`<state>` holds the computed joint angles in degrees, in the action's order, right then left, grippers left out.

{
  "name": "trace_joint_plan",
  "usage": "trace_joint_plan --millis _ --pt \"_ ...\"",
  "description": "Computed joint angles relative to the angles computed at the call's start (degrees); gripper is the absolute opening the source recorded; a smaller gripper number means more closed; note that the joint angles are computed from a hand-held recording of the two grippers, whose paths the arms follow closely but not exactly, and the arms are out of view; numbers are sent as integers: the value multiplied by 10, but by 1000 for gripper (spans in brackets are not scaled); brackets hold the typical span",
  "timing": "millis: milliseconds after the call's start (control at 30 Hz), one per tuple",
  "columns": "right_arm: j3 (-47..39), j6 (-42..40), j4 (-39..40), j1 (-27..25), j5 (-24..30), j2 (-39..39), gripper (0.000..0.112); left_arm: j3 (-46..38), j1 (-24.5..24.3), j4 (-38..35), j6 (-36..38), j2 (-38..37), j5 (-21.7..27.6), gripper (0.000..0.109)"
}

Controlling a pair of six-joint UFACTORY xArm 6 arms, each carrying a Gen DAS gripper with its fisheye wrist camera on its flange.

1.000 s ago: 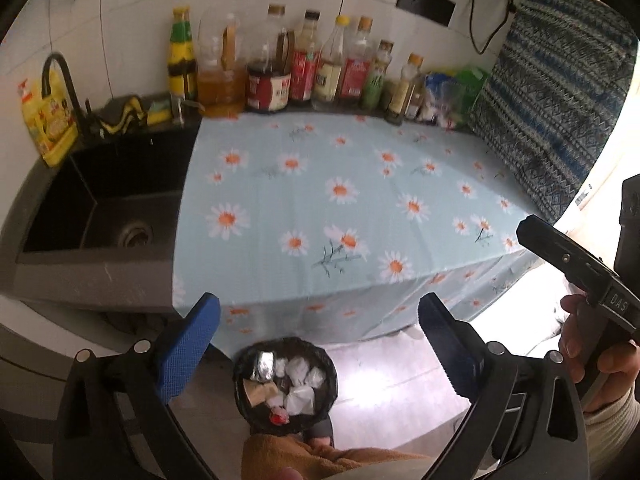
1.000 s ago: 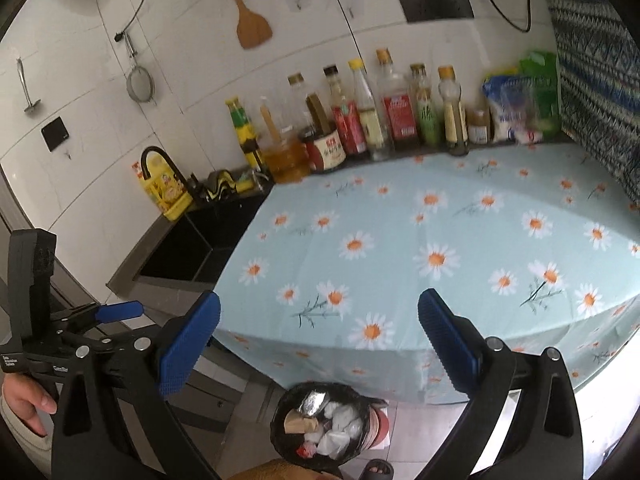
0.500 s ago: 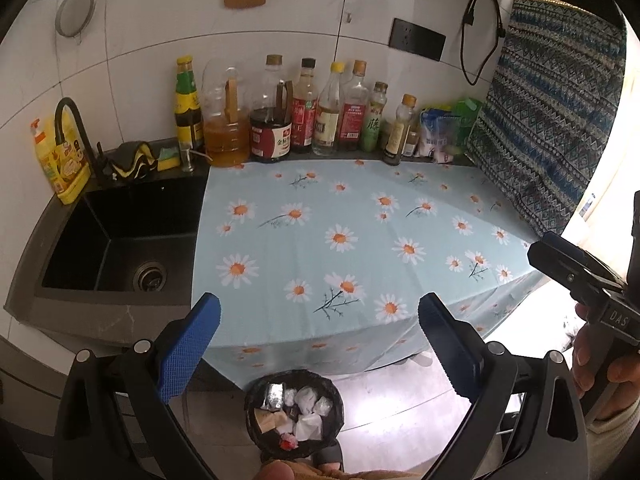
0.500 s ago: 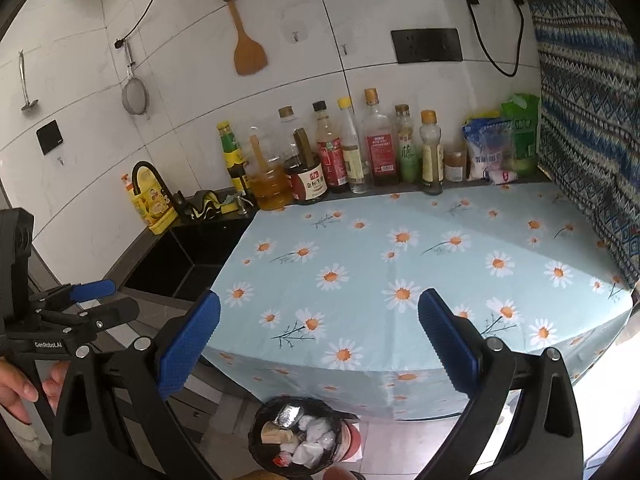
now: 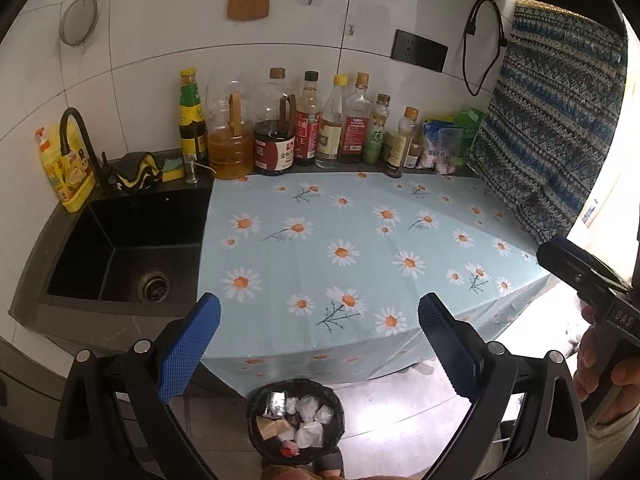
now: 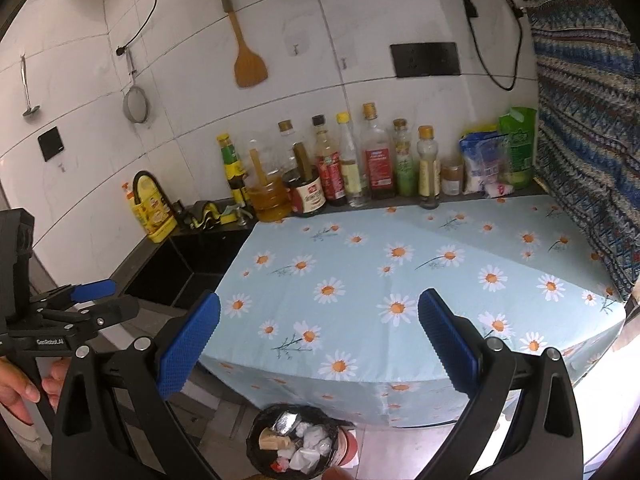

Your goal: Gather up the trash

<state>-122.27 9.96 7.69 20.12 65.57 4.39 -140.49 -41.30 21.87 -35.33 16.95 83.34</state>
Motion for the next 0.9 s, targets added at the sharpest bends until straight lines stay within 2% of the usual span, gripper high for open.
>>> trace_joint_plan --millis 500,900 --pt "-38 9 -7 2 28 23 98 36 5 -4 0 -19 -19 96" --pt "-50 10 -11 6 39 30 98 37 2 -4 1 -22 -14 96"
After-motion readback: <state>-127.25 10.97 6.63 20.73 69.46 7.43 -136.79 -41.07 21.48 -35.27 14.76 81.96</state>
